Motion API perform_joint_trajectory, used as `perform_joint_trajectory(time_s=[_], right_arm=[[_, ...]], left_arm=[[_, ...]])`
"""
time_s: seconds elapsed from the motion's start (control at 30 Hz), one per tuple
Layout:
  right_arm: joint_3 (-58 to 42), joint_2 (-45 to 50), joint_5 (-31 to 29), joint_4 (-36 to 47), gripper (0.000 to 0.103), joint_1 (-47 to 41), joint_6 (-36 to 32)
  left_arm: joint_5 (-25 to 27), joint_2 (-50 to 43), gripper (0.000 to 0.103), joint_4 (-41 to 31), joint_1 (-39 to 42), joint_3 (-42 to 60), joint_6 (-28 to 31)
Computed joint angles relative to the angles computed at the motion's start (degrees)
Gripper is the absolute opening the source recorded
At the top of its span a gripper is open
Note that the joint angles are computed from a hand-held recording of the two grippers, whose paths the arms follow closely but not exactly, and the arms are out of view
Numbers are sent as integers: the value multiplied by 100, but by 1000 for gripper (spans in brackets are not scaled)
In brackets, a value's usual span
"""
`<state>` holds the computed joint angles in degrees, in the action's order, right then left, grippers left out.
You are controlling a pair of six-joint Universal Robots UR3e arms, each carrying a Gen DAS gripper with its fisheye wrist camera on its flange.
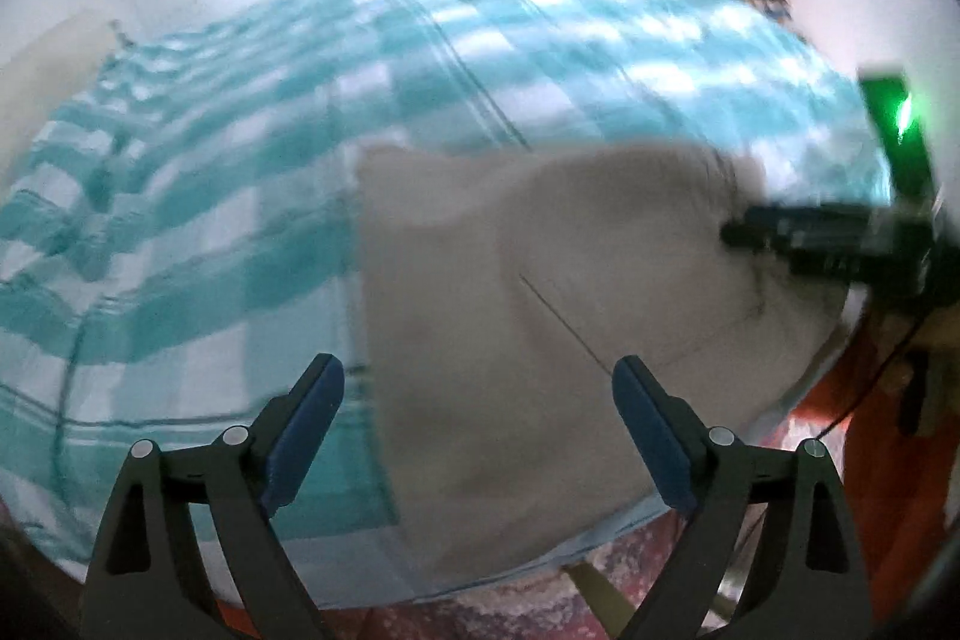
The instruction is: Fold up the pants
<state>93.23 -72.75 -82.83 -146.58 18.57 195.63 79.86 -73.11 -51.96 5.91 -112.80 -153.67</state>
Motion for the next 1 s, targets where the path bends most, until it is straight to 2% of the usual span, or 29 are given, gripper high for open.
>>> perform_joint_trajectory(time_s=[0.07,0.17,0.3,0.43,0.53,0.63,0.73,0.8,0.9,1.0], right_arm=[[-6,4,-16,4,44,9,-1],[-35,18,-28,26,44,27,-44],[-138,66,-149,95,44,97,-162],[-143,17,-103,106,45,77,-162],[-21,-340,-79,11,45,62,16],[67,-774,45,87,46,122,-123],[118,-926,8,344,51,293,-252],[84,-732,-225,765,53,447,-277],[181,-527,-460,629,55,562,-230],[-31,-368,-527,739,66,640,-385]], left_arm=[[349,-404,92,179,-282,-176,-50],[201,-515,99,712,-139,-662,-176],[143,-614,101,453,-104,-423,-182],[160,-543,101,497,-110,-507,-265],[84,-502,101,472,-45,-548,-243],[74,-454,101,545,-29,-635,-238],[2,-438,102,597,28,-691,-214],[-17,-406,103,653,28,-765,-139],[-92,-272,103,848,84,-970,-131],[-280,-146,103,811,240,-1035,-2]])
